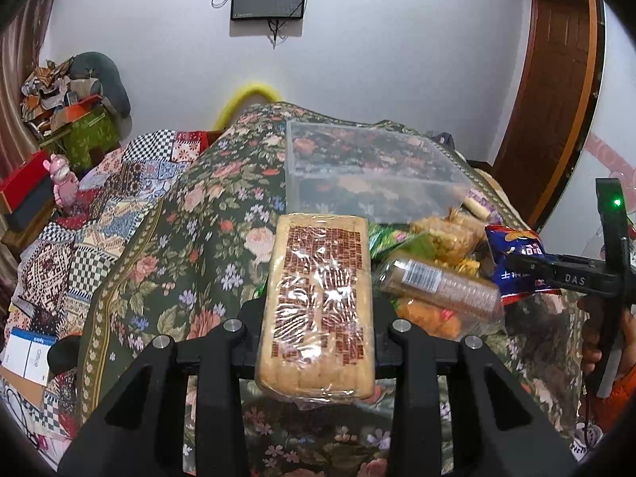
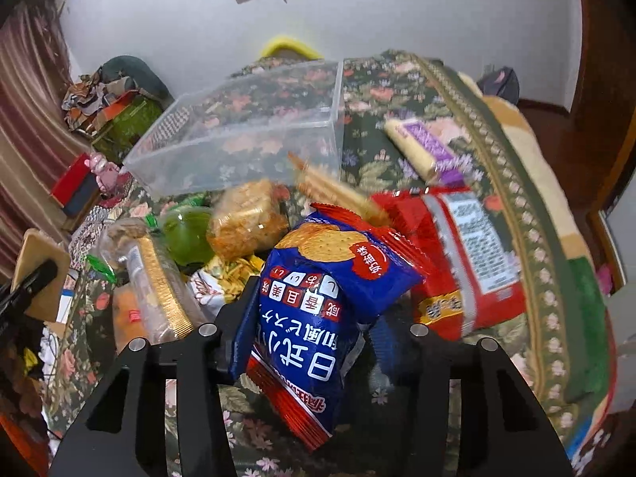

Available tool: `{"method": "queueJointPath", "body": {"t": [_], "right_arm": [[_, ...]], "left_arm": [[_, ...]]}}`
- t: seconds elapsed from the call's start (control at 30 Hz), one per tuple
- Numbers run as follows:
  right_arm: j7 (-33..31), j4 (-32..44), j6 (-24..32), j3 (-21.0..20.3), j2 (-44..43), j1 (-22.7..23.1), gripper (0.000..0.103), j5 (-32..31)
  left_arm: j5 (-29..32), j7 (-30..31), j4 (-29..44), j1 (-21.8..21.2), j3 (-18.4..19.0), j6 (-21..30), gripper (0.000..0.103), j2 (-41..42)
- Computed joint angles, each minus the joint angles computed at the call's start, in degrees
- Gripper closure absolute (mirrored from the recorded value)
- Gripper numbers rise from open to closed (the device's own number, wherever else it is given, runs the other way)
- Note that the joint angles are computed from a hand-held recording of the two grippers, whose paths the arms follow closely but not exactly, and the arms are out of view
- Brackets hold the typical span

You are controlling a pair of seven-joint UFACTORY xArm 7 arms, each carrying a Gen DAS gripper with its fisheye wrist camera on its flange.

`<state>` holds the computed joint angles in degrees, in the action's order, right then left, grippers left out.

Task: Organize snacks
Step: 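Carry both snacks into the clear box and open both tools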

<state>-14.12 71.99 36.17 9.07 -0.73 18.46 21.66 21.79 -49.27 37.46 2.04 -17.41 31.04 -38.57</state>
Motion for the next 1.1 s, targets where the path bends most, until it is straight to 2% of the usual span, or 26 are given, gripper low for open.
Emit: {"method": "queueJointPath", "body": {"t": [0.33,0.53,0.8,1.1], "right_arm": [[-3.51,2.13,-2.62,-0.02,-0.33,0.29,0.060,2.99],[-5.18,6.18,-4.29,0.56,2.36,0.55,0.060,3.64],[-3.98,13.66,-6.47,1.95,8.37,0.76,0.060,1.30],[-0.52,24.76,-6.22,2.79,16.58,1.65,0.060,-4.19]], "left_arm": [[2.12,0.45,6.26,1.93,0.36,-2.79,0.068,5.52],[3.39,0.92,11.25,2.72,1.13,-4.35,0.068,10.56],[8.02,-0.16,18.79,3.31,1.90,-4.11,0.068,18.07],[12.88,-0.70,28.31,-0.29,5.73,-2.92,0.068,27.66]]}}
